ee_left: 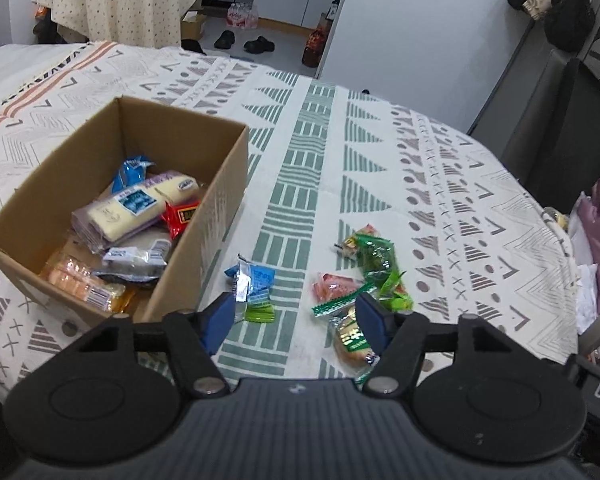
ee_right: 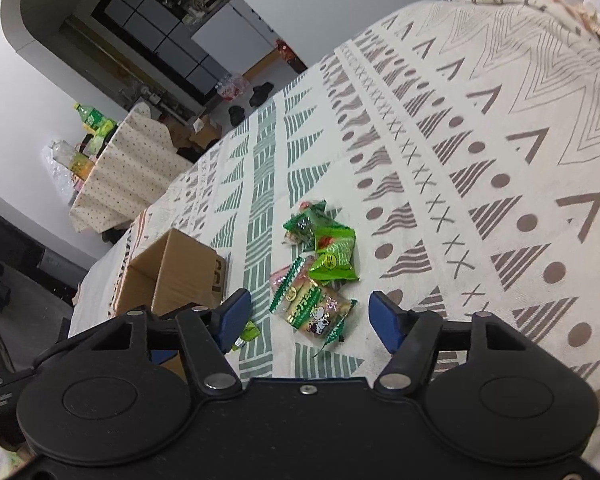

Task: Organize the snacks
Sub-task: 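Move both tools back over the remaining green packets, then grasp the small blue-green packet with the left tool while the right tool grasps the green-striped packet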

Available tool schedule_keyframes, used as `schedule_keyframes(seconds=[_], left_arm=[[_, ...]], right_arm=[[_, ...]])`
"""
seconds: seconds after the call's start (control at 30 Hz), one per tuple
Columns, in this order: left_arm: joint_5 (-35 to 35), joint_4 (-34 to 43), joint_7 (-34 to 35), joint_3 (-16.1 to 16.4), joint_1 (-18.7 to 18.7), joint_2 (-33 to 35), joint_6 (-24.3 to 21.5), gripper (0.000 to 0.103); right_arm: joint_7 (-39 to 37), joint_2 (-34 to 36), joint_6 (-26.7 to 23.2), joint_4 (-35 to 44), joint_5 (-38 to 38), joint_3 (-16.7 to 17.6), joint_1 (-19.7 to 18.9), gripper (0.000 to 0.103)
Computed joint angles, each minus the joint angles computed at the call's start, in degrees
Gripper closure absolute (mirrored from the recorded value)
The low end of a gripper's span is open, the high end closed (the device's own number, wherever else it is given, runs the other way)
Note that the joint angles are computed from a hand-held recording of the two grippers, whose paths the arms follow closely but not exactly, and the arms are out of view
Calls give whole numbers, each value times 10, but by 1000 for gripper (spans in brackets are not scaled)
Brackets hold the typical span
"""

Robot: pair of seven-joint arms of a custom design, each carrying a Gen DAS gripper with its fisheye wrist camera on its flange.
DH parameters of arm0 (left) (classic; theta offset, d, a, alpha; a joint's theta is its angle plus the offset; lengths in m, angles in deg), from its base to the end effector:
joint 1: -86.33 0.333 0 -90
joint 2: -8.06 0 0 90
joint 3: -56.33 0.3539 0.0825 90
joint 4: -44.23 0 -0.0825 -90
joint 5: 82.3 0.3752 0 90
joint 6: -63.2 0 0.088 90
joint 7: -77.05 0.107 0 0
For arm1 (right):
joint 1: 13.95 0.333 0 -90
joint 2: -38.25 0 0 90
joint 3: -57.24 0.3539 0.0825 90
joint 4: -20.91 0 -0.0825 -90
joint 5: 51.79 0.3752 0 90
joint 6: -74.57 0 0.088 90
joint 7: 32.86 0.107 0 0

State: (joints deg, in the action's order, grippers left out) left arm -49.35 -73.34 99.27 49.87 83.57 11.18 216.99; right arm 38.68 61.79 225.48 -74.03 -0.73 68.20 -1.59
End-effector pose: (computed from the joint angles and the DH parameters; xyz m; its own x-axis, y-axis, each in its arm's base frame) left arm 0.5856 -0.1113 0.5157 0.4716 -0.8543 0.2187 -0.6341 -0.5009 -0.5891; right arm 0.6699 0.2442 0.4698 0.1722 -0.7573 -0.6299 -0.8929 0.1500 -0.4245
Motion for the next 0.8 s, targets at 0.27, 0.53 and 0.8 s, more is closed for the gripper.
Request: schedule_keyframes(seconds=[0.27, 0.53, 0.8], left_arm=[[10, 18, -16, 7, -5, 38, -7, 48], [49, 33, -57, 22, -19, 70, -5, 49], [95, 44, -94, 35, -28, 91, -15, 49]], right_arm=[[24, 49, -49, 53, -41, -4, 2, 42], [24, 76, -81, 85, -69, -2, 2, 43], [29, 99, -84, 115, -100, -6, 10, 43]])
